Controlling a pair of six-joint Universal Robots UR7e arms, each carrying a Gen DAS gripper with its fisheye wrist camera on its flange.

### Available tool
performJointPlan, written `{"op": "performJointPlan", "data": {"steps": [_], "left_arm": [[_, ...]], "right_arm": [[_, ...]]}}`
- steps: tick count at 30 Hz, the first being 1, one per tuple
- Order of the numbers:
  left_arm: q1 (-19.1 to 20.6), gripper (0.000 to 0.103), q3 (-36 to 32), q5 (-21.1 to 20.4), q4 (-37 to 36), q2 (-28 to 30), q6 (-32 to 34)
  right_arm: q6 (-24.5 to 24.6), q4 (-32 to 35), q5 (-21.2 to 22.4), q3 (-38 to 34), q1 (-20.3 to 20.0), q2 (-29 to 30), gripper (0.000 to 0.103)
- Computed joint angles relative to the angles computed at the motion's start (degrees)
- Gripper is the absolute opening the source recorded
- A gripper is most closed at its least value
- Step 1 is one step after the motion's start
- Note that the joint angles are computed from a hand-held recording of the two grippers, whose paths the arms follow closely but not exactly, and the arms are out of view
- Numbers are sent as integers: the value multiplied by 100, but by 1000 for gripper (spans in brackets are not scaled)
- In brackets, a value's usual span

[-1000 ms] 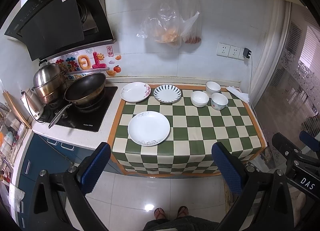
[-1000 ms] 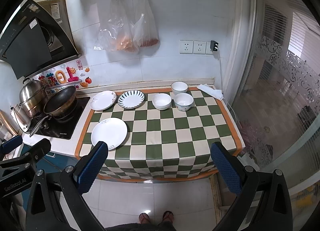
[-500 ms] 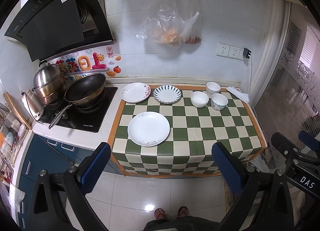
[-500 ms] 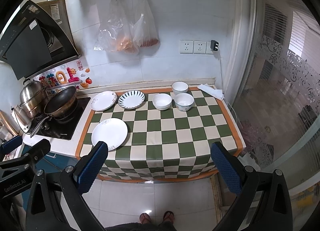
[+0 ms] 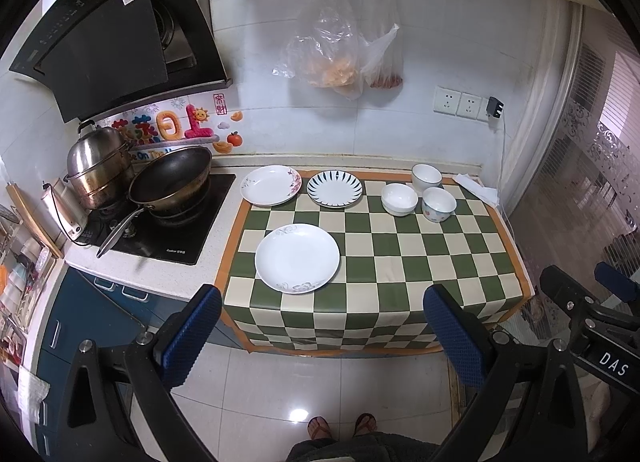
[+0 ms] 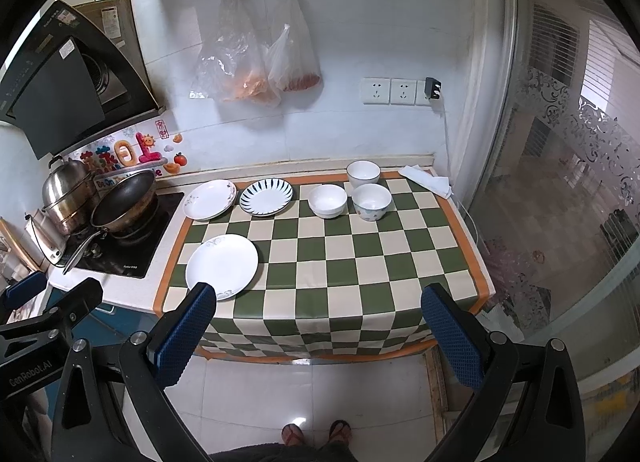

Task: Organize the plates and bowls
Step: 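Grasp the rim of the plain white swirl plate with both grippers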

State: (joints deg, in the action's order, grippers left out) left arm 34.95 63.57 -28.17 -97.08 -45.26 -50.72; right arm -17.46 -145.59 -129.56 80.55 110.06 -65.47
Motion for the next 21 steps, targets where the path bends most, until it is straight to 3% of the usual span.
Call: {"op": "performJointPlan", "data": {"steps": [6,8,11,15,17,21], "left_arm": [[53,103,-187,148,80,113,-34],[117,103,-259,304,33,210,-53],[268,103,-365,761,169,345,-335],[585,103,-620,1152,756,524,-990],[798,103,-844,1144,1171,634,-1277],[1267,103,-1106,946,987,815,-920]], "right_arm": [[-48,-116,302,0,-181,9,103],[-188,-373,792,33,-374,44,103],[-299,-151,1352,-158,-643,254,103],[-199,661,1948,-766,-963,827,103],[-176,808,1922,-1077,-1031,1206,103],[72,1566,1778,-2209,-1184,2296,103]]}}
